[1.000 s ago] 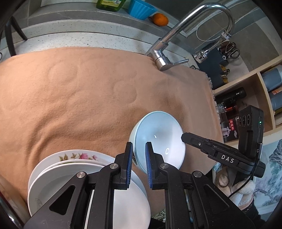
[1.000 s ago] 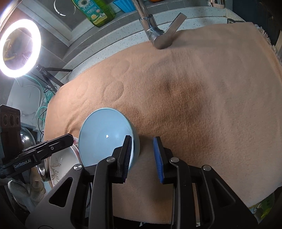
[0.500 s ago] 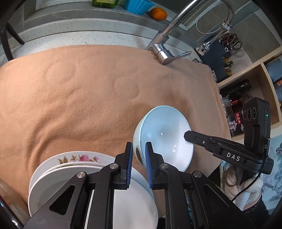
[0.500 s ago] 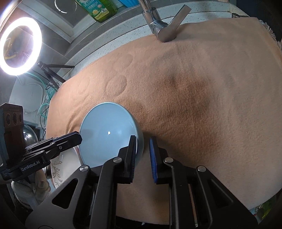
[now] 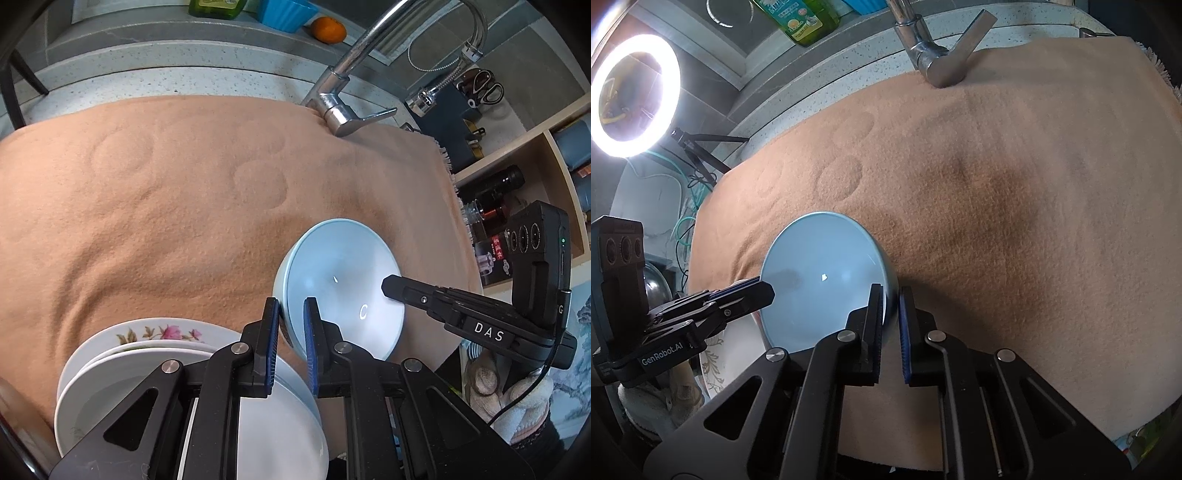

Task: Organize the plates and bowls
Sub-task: 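Lift the light blue bowl with both grippers and carry it to the nested steel bowls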

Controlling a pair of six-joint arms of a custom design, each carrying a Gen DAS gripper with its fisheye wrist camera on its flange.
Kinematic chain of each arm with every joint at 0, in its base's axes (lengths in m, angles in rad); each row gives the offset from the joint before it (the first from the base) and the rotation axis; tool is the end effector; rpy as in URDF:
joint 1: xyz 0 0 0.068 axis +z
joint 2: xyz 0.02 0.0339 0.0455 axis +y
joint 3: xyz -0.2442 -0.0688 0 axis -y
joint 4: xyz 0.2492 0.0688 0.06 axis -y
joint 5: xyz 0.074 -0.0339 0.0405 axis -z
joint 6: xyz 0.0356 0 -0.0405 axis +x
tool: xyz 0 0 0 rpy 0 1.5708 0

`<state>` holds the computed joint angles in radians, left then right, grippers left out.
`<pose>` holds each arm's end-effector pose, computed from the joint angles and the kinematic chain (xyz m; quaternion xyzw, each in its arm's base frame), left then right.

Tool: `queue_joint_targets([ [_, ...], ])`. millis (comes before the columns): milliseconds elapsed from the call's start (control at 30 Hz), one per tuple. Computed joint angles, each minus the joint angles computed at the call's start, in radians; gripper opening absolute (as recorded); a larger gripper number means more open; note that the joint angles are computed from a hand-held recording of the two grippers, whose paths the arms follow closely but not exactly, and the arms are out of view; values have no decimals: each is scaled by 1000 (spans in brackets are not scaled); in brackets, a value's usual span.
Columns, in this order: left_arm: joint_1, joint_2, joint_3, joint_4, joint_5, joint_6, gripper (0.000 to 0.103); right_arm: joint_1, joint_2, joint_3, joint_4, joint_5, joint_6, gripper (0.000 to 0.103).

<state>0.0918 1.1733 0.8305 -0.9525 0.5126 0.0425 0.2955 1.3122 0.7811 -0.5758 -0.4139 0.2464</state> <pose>0.2096 0.0018 0.2103 0.0112 0.9587 -0.2416 0.1494 0.2355 0.0866 0.1798 -0.0706 0.9510 0.2529 0.1632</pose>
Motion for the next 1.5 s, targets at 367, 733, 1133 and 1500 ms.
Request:
queue_joint_targets([
  [367, 127, -54, 46, -97, 60, 87, 12, 44, -59, 60, -49, 10, 29, 8],
  [733, 325, -103, 91, -229, 123, 225, 12, 183, -87, 108, -51, 55, 100, 8],
  [1133, 641, -83, 148, -428, 182, 505, 12, 391, -65, 194, -50, 143, 188, 8],
  [1500, 955, 11, 231, -582, 187, 776, 12, 584, 27, 293, -22, 206, 249, 8],
])
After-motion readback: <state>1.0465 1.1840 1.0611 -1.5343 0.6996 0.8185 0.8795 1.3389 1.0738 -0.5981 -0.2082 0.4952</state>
